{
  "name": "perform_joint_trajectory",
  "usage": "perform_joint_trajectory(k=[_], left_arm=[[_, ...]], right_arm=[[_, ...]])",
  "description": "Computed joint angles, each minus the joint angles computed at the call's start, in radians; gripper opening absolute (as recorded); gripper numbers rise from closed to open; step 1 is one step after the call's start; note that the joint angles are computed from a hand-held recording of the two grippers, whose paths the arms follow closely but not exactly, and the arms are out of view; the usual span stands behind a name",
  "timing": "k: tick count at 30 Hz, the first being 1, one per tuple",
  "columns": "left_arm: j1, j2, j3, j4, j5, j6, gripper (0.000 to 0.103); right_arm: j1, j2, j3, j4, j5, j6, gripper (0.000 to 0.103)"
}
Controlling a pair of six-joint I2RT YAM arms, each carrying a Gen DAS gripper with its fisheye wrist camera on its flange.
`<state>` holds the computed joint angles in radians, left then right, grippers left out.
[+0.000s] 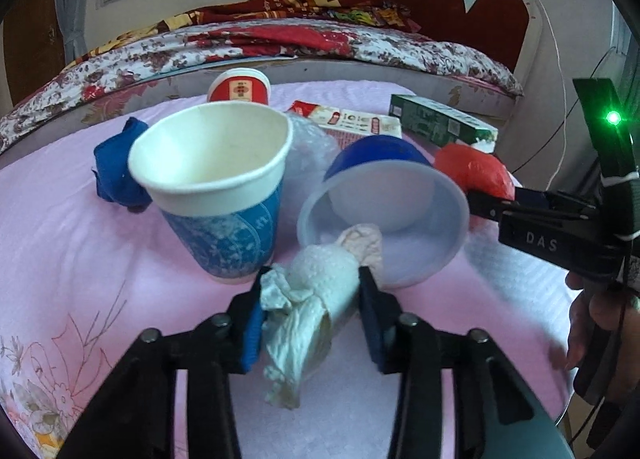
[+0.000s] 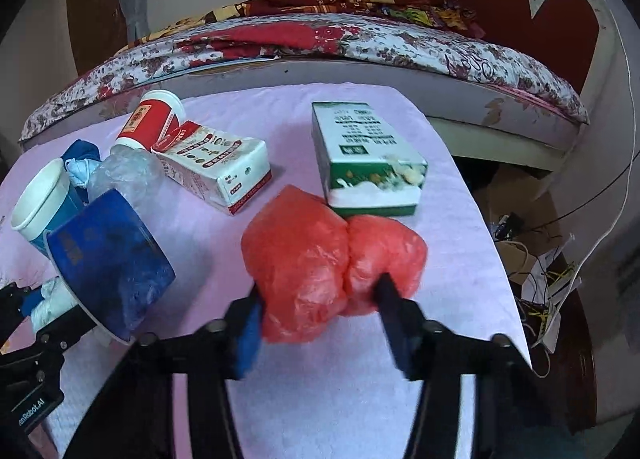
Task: Collect trash
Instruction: 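Grasp the white tissue with the left tool while the right tool grasps the red bag, then carry the tissue and red bag over the bin and open both tools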
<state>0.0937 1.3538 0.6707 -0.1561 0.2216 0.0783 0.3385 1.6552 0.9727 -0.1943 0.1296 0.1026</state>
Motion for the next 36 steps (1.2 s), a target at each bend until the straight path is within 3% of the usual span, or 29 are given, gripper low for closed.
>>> perform_joint_trajectory(k=[6, 17, 26, 36], left_arm=[[0.015, -0.081, -0.056, 0.007, 0.013, -0.003, 0.034], [0.007, -0.302, -0.126, -0.078, 0.008, 0.008, 0.034], [-0.073, -0.508, -0.167, -0.207, -0.025, -0.005, 0.034], [-0.269, -0.681, -0.166, -0.340, -0.135, -0.078, 0.034]], right_arm=[[-0.011, -0.094, -0.109, 0.042, -0.034, 0.000, 0.028], [-0.007, -0.386, -0.283, -0.004, -0.045, 0.029, 0.024], [0.003, -0.732, -0.396, -0.189, -0.026, 0.068, 0.024], [-0.048, -1.108, -0.431, -0.497, -0.040, 0.051, 0.024]])
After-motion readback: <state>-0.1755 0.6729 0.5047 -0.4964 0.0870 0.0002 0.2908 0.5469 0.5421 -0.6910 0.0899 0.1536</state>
